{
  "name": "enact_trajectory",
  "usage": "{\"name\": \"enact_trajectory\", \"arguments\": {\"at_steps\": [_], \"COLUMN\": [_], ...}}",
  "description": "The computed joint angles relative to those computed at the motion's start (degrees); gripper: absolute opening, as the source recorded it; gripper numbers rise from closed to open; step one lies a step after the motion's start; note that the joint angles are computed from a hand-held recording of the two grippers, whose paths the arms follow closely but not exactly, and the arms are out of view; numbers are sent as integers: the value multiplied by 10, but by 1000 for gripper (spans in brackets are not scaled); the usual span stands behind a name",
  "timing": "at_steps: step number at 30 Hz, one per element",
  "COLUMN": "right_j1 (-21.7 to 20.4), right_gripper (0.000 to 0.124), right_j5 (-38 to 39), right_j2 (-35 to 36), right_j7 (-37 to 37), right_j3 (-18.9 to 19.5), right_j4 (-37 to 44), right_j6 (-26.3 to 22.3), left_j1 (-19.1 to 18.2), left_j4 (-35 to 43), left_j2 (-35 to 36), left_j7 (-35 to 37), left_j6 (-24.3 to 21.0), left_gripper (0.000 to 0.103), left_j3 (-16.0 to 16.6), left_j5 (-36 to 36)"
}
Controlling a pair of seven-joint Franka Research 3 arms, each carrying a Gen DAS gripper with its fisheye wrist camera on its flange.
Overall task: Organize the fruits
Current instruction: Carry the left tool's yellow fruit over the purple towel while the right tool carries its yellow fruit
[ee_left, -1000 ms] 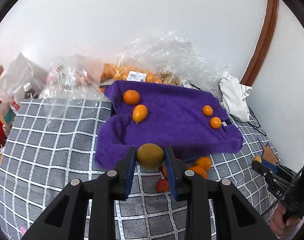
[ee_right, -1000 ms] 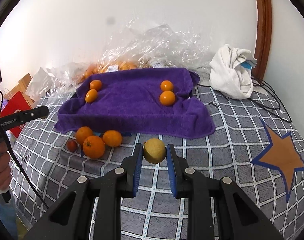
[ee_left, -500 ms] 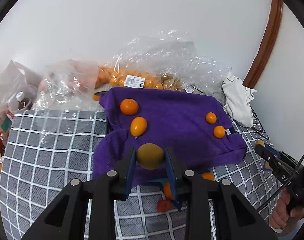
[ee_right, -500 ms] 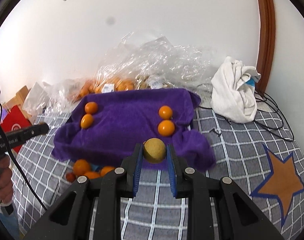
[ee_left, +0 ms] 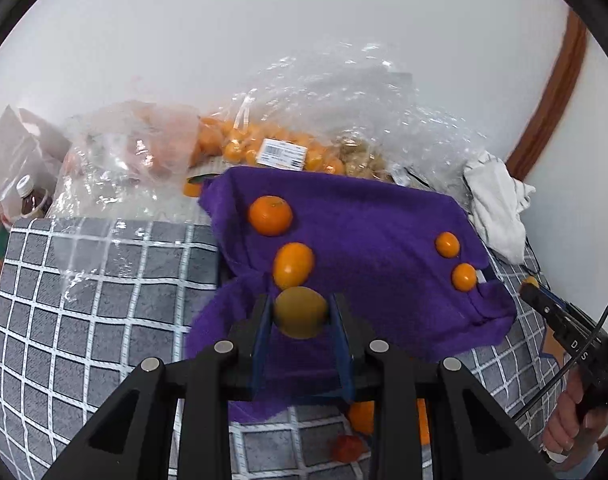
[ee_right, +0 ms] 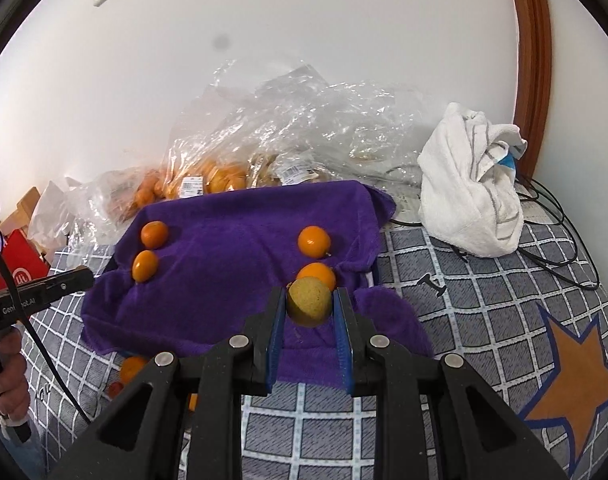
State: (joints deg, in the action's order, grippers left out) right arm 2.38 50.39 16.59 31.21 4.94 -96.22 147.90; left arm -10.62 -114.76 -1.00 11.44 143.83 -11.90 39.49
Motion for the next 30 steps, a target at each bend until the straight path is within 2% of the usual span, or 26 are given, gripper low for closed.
{"name": "enact_trajectory", "arguments": {"at_steps": [3,6,11,24,30], "right_j1": [0,0,3,7,9], "right_gripper": [24,24,24,24,24], "right_j5": [-6,-15,-37,-98,-112], "right_j2": [10,20,32,74,81], "right_j7": [9,15,22,52,57], "right_j3": [-1,1,3,5,9], "right_j4": [12,22,29,62,63], "right_j6": [-2,-5,-16,-47,-38], "left_j1": [9,11,10,-8,-13], "left_j4": [-18,-14,-4,37,48], "left_j2": [-11,-6,13,66,78], "left_j7": [-11,0,19,54,65], "left_j6": [15,9,26,0,-20], "left_gripper": [28,28,28,28,28], "left_j3": [6,5,6,16,18], "left_j5": [-7,-12,-27,-51,-55]}}
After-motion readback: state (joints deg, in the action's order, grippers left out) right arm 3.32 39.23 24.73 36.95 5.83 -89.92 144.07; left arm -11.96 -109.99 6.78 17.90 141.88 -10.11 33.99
